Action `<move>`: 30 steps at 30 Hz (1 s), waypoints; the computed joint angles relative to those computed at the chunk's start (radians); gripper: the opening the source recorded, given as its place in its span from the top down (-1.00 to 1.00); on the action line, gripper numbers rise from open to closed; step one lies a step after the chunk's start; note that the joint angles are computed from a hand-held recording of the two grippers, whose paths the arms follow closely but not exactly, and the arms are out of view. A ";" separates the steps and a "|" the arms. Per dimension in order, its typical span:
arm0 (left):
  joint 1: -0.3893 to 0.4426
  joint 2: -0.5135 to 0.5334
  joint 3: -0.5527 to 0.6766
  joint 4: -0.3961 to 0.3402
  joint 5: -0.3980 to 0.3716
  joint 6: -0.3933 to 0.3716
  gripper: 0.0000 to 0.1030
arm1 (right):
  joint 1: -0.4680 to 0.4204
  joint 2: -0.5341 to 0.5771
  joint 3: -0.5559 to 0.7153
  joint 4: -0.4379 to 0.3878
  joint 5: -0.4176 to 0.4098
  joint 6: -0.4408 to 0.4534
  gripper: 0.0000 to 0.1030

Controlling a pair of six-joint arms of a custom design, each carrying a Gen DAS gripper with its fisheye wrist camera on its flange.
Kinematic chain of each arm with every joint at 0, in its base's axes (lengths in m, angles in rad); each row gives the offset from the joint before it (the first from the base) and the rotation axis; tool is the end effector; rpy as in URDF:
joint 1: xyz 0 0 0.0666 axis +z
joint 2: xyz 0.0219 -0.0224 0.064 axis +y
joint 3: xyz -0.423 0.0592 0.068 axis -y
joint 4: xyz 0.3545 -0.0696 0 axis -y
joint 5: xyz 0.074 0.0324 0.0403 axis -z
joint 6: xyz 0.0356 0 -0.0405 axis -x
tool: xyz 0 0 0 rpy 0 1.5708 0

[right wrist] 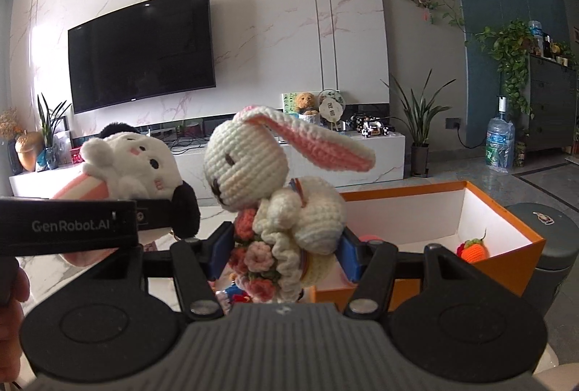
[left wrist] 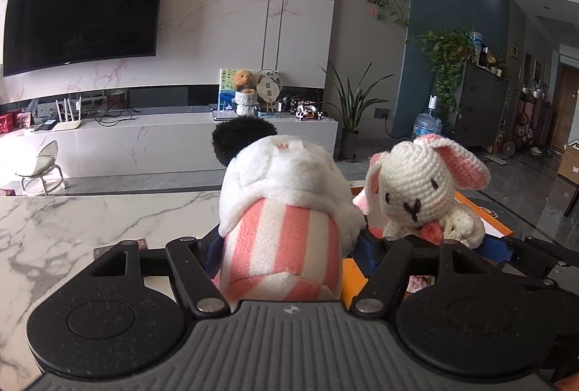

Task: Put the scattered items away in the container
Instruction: 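Carry both plush toys over the orange box and lower them inside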

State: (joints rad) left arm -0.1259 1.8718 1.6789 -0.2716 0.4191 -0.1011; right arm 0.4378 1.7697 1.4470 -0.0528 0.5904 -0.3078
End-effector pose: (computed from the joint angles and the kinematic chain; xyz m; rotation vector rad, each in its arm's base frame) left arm 0.6483 -0.0971 0.3986 0.4881 1.9599 -0.4412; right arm 0.5562 0.2380 0.3812 0.2608 1.8627 -0.0650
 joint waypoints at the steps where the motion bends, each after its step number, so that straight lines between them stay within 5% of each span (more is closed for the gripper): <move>1: -0.009 0.009 0.015 -0.009 0.005 0.000 -0.55 | -0.011 -0.004 -0.004 -0.003 -0.001 -0.003 -0.20; 11: -0.102 0.108 0.187 -0.100 0.016 -0.021 -0.55 | -0.143 -0.027 -0.001 -0.083 -0.036 -0.077 -0.21; 17: -0.145 0.190 0.331 -0.199 -0.001 -0.018 -0.55 | -0.222 -0.002 0.065 -0.165 -0.077 -0.026 -0.21; 30: -0.192 0.400 0.689 -0.583 -0.044 -0.122 -0.55 | -0.368 0.177 0.341 -0.433 -0.313 -0.012 -0.21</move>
State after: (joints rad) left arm -0.3177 2.2714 2.3676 -0.8549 0.3748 -0.2234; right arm 0.0697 1.9467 1.7884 -0.4859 0.2776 -0.3199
